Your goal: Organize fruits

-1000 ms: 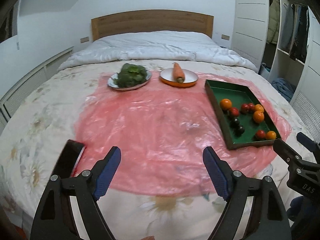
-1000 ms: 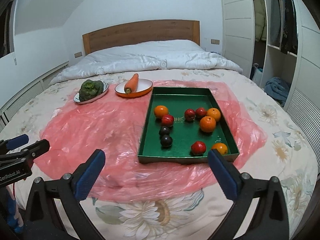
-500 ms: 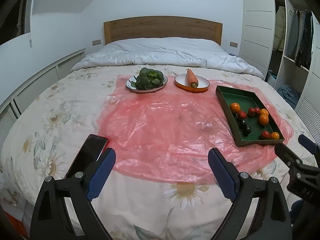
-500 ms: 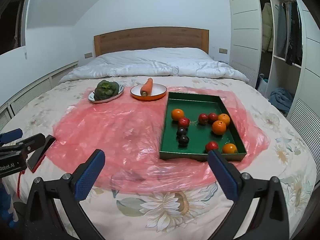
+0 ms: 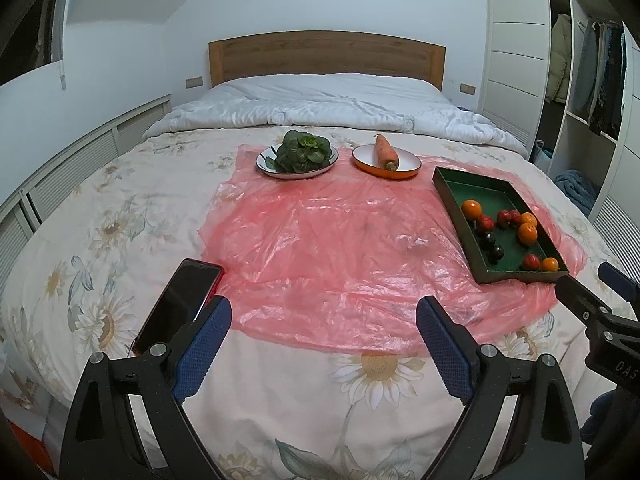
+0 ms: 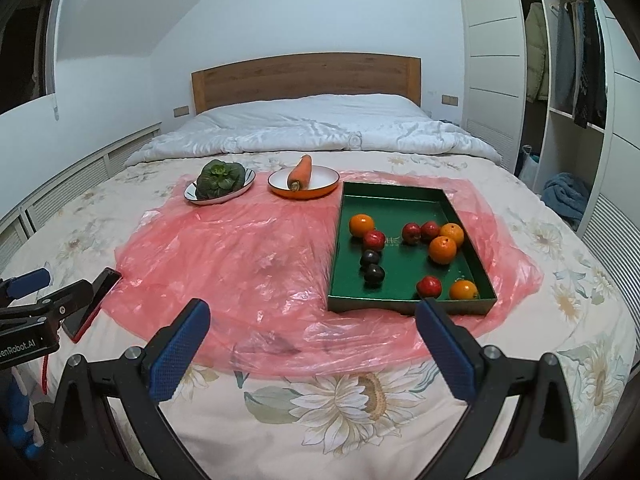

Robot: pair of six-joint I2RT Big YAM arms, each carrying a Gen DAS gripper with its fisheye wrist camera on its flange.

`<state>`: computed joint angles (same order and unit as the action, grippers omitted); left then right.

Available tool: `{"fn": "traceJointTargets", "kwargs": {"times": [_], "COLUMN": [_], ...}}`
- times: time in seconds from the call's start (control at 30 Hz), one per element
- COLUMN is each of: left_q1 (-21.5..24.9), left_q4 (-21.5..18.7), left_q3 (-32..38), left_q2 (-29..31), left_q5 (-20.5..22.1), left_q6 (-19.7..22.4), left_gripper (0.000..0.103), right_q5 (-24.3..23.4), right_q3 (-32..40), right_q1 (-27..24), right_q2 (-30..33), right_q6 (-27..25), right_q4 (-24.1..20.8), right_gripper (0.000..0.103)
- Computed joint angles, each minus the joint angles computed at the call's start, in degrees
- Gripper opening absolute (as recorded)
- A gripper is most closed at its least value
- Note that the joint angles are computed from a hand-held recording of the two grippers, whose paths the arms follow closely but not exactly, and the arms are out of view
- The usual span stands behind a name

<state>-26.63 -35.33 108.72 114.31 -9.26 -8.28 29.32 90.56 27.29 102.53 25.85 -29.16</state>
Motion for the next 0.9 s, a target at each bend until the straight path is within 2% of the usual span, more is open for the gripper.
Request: {"fn": "traceJointTargets", "kwargs": {"times": [0.9], "left_q1": [0.0], "left_q4": [-1.3], "left_q3": [1.6], "left_q2": [2.2], "left_q5": [0.8], "left_q6": [0.1], "left_gripper": [0.091], "right_q5": [-4.2], "right_q3": [-1.5], "right_q1": [-2.5], "right_q2": [1.6], "right_q6": [2.4], "right_q4": [-1.6], "right_gripper": [0.103]}}
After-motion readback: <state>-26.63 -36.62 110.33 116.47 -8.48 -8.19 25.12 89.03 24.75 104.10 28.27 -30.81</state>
